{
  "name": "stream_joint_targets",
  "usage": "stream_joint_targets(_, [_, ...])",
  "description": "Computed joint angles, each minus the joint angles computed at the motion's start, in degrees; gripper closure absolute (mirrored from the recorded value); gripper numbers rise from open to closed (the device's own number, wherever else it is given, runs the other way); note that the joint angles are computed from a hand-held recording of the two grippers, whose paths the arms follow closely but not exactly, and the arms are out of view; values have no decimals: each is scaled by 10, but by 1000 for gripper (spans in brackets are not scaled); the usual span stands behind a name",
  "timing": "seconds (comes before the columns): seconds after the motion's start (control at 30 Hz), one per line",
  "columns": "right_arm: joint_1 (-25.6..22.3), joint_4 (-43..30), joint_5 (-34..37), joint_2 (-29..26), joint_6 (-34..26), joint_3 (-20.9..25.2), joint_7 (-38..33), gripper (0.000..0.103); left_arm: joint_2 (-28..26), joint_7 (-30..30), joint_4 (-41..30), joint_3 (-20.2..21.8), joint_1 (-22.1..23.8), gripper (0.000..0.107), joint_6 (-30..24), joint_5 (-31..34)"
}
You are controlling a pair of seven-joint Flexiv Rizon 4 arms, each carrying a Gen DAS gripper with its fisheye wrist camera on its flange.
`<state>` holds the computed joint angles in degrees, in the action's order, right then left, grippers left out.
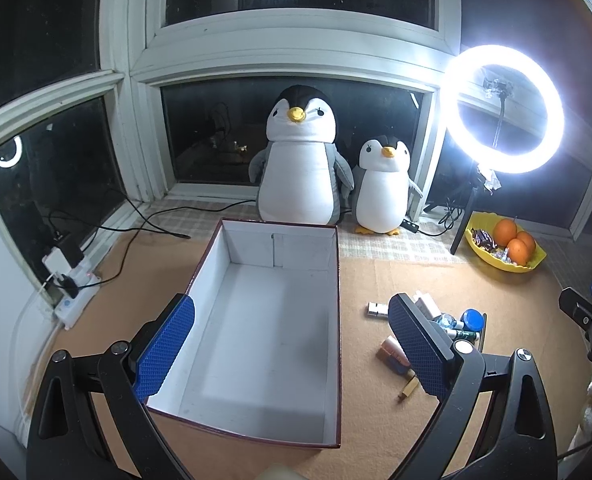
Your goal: Organize rigid objects
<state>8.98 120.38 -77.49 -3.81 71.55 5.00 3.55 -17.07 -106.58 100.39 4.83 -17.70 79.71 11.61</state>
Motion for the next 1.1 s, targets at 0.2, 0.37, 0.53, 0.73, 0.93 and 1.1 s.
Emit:
stream_joint_targets(0.2, [1,-1,1,-1,-1,0,0,0,0,1,2,-1,2,9,0,-1])
stream_joint_targets(0.37, [1,-1,4,-3,-3,0,-3,0,0,6,5,-4,6,9,2,-6])
stream_joint_targets(0.53, [1,-1,2,-4,-1,-2,-4,0,-1,8,3,-3,5,9,0,-9])
stream_joint_targets(0.73, [2,-1,3,-5,-3,-2,-3,0,-2,7,3,-2,4,9,-1,-9])
stream_joint_targets(0.93, [3,-1,2,-8,-3,-2,-5,0,-5,8,2,-3,6,9,-3,-11])
stream_joint_targets(1.1, [5,-3,10,-12,-6,-2,-12,0,-7,9,2,-3,8,9,-6,-14])
